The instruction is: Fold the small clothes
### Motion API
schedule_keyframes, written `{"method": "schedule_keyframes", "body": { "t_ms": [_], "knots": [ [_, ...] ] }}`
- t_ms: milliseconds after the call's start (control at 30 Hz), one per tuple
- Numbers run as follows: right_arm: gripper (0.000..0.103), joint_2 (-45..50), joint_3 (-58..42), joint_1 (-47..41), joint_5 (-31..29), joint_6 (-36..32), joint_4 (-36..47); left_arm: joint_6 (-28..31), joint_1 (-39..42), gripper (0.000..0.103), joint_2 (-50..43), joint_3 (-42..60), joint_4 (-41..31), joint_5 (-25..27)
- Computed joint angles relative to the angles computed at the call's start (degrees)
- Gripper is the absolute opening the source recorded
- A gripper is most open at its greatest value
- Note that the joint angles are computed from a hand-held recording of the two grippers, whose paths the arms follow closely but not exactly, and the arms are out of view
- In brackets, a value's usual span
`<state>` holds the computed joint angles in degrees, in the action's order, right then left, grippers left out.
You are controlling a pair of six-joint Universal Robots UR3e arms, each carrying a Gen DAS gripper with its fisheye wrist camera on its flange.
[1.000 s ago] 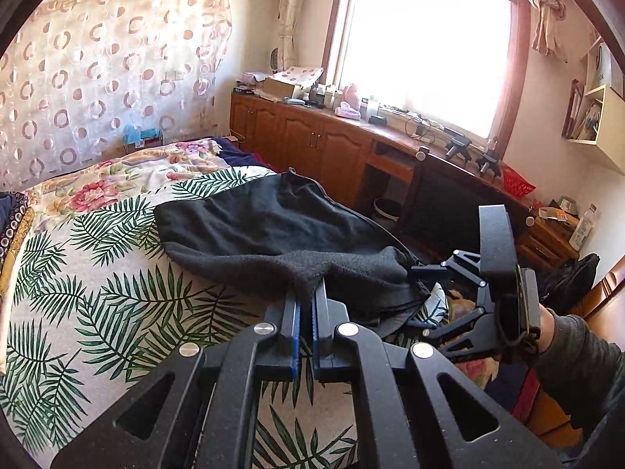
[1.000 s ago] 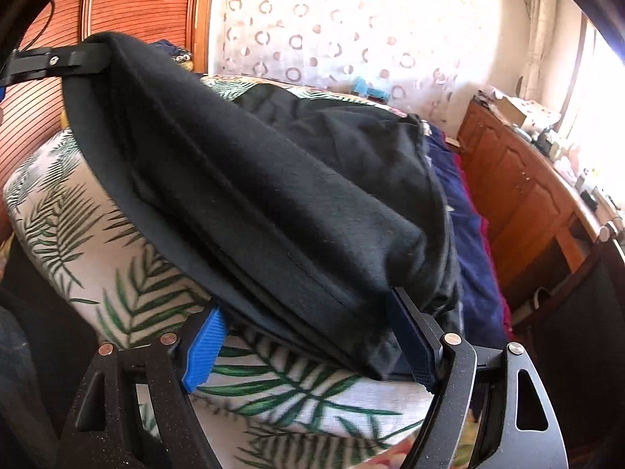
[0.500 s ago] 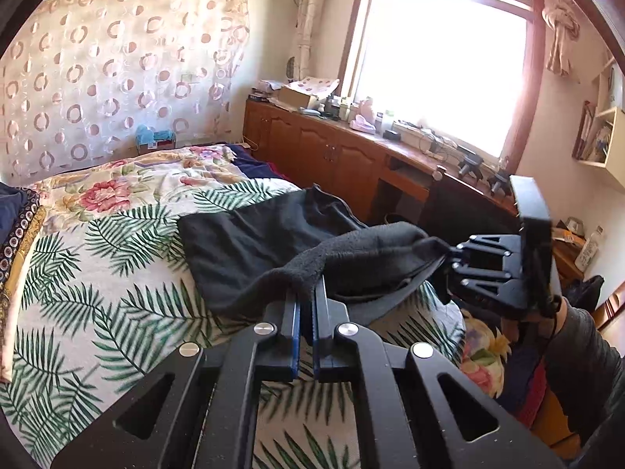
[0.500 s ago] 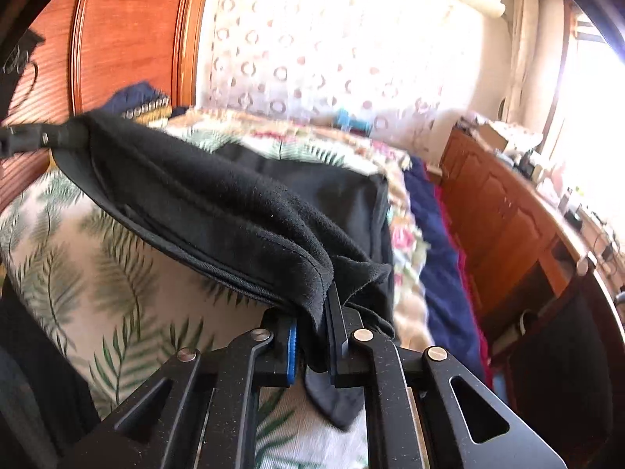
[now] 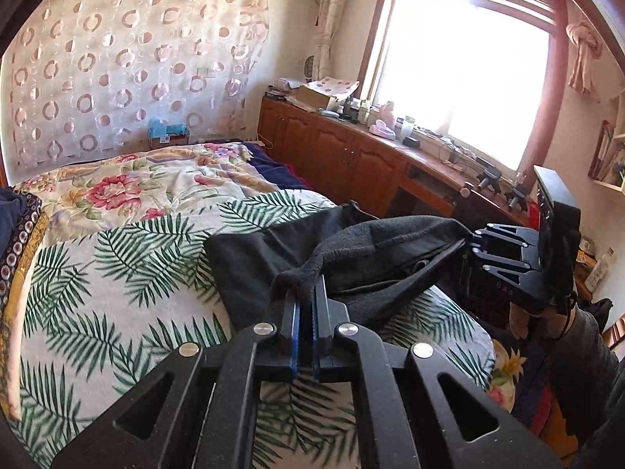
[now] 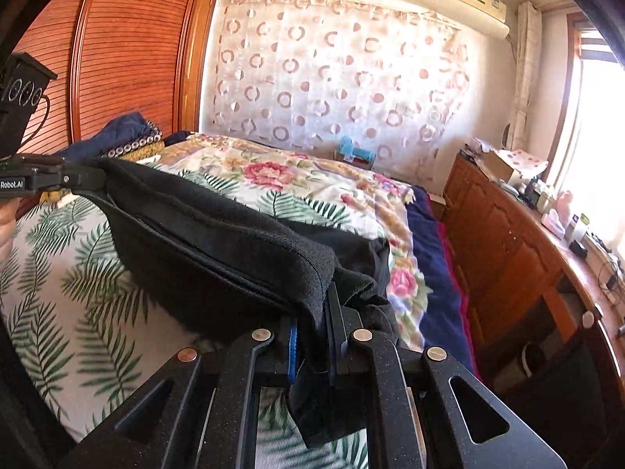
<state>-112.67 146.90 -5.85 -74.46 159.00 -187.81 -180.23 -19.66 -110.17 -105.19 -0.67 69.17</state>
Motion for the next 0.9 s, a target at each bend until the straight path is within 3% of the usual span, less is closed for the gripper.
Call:
{"method": "schedule_keyframes", "body": {
  "t_ms": [367,733,800,833,867,900],
  "knots": [
    [0.01,17.71,-11.56,-0.33,1.63,-0.65,-4.79,0.93,2.1,0.005,-11.16,18.71,-10.63,-0.27],
    [0.01,26.34,-25.22,0.03,1.95,-1.94,5.0,2.19,2.52,0.006,-23.16,37.0,-22.3,2.27],
    [0.01,27.92,-28.52,0.41,1.58,-1.81,7.7,2.73,2.11,0.019,-24.23,39.02,-23.96,3.75],
    [0.01,28.6,-29.63,0.42,1.65,-1.85,8.65,2.87,2.09,0.036,-24.3,38.99,-23.64,4.15],
    [0.01,28.83,-30.95,0.3,2.03,-1.79,10.18,2.94,2.34,0.046,-24.18,38.18,-22.17,3.75],
    [0.011,29.23,-32.1,0.08,2.6,-1.58,11.55,2.99,2.54,0.05,-24.17,38.11,-21.88,3.58]
  ]
}}
